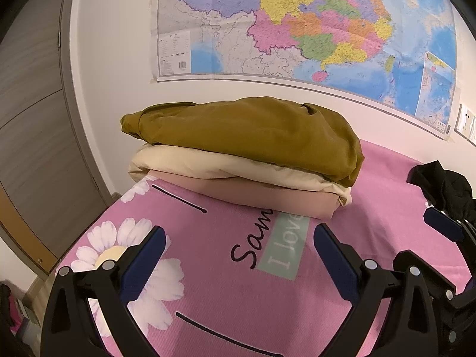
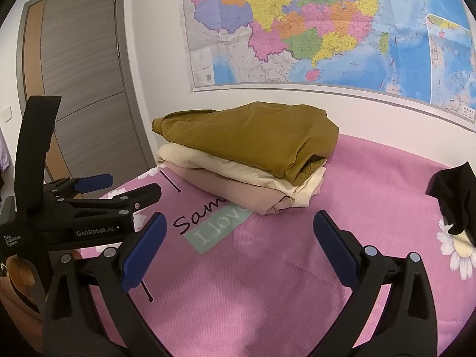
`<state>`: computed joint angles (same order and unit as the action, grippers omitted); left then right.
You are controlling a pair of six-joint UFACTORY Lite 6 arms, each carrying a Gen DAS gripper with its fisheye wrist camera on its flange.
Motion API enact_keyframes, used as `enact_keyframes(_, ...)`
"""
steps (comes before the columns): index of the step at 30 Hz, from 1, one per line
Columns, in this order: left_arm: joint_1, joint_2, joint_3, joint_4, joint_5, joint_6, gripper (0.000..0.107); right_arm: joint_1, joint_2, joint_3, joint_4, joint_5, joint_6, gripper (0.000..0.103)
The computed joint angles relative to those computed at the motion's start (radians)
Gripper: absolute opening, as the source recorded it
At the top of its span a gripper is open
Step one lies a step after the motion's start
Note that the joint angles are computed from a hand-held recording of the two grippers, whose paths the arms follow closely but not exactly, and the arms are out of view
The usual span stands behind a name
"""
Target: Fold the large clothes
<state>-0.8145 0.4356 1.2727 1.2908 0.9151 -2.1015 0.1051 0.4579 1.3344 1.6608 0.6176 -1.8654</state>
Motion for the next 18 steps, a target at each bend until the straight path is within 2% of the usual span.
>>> enact_keyframes(18, 0.006, 0.01, 0.006, -0.002, -0.007, 0.005, 0.096, 0.001, 0.012, 0.01, -0.012, 0.007, 0.019, 0.097)
